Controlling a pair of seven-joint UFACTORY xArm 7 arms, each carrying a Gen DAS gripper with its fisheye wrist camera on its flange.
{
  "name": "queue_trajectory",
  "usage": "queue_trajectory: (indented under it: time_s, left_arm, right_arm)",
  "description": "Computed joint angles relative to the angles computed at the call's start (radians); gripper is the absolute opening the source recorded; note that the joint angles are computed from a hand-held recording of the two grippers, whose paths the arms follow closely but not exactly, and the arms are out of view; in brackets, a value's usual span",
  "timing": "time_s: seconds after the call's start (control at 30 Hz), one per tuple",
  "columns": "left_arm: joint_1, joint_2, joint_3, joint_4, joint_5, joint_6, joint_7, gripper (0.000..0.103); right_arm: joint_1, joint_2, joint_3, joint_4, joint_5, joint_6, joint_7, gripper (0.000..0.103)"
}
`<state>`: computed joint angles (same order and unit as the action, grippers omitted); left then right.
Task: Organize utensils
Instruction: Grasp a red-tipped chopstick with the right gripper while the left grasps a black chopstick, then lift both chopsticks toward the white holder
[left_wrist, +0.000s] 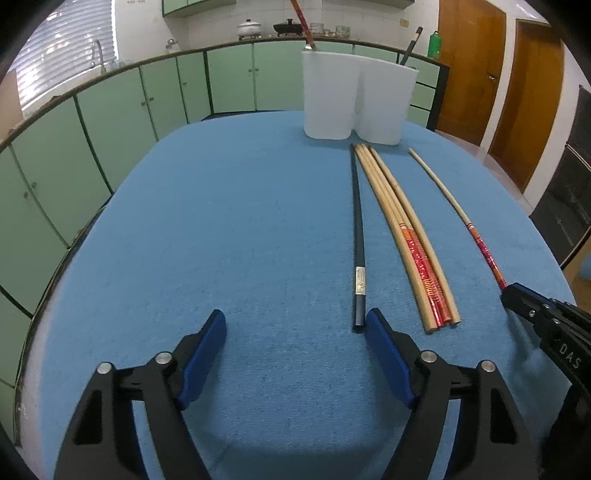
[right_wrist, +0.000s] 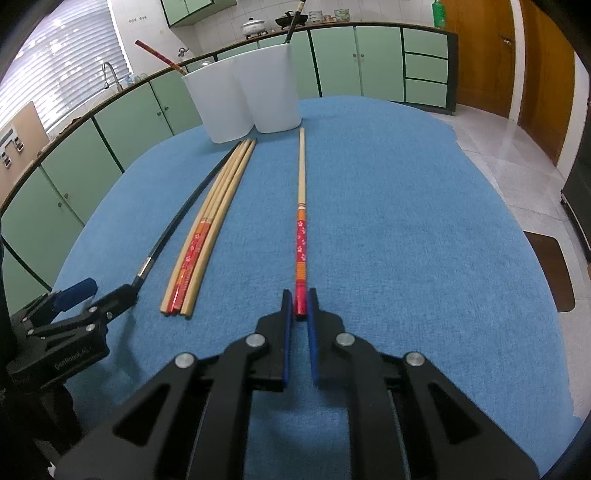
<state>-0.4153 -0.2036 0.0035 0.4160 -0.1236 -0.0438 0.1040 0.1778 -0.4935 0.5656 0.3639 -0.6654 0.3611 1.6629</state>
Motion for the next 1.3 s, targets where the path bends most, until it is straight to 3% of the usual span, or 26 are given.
queue_trajectory:
  time_s: [0.13, 0.2, 0.37, 0.4, 0.63, 0.8, 0.97, 1.3]
  left_arm:
    - [-0.067, 0.018, 0.041, 0.017, -0.024, -0.002, 0.036, 0.065]
    - [-0.09, 0.023, 0.049, 0.021, -0.037, -0.004, 0.054, 0.054]
    - [-0.283, 0.019, 0.202, 0.024, -0.153, -0.014, 0.164, 0.011]
    - [-0.316, 0.017, 0.23, 0.023, -0.176, -0.014, 0.185, 0.008]
    - [-0.316, -0.001, 0.217, 0.007, -0.207, -0.019, 0.207, 0.007]
    - [-0.208, -0.061, 0.123, -0.024, -0.155, -0.019, 0.164, 0.007]
    - [-0.161, -0.17, 0.101, -0.056, -0.093, -0.016, 0.129, 0.007]
    - [-0.19, -0.3, 0.148, 0.003, -0.023, -0.013, 0.101, 0.007]
  right_arm:
    - [-0.003, 0.005, 0.0, 0.001, -0.007, -0.015, 0.001, 0.014]
    - [-0.003, 0.009, 0.005, 0.005, -0.006, -0.009, 0.002, 0.014]
    - [-0.002, 0.009, 0.004, 0.005, -0.008, -0.008, 0.009, 0.011]
    - [0.0, 0.008, 0.004, 0.005, -0.005, -0.002, 0.012, 0.007]
    - [-0.016, -0.02, 0.001, -0.025, 0.005, -0.05, 0.013, 0.005]
    - [0.002, -0.067, 0.008, -0.031, 0.035, -0.009, -0.024, 0.005]
    - [0.048, -0.155, -0.015, -0.038, 0.083, 0.042, -0.078, 0.005]
    - [0.046, -0.335, -0.05, 0.009, 0.152, 0.129, -0.235, 0.005]
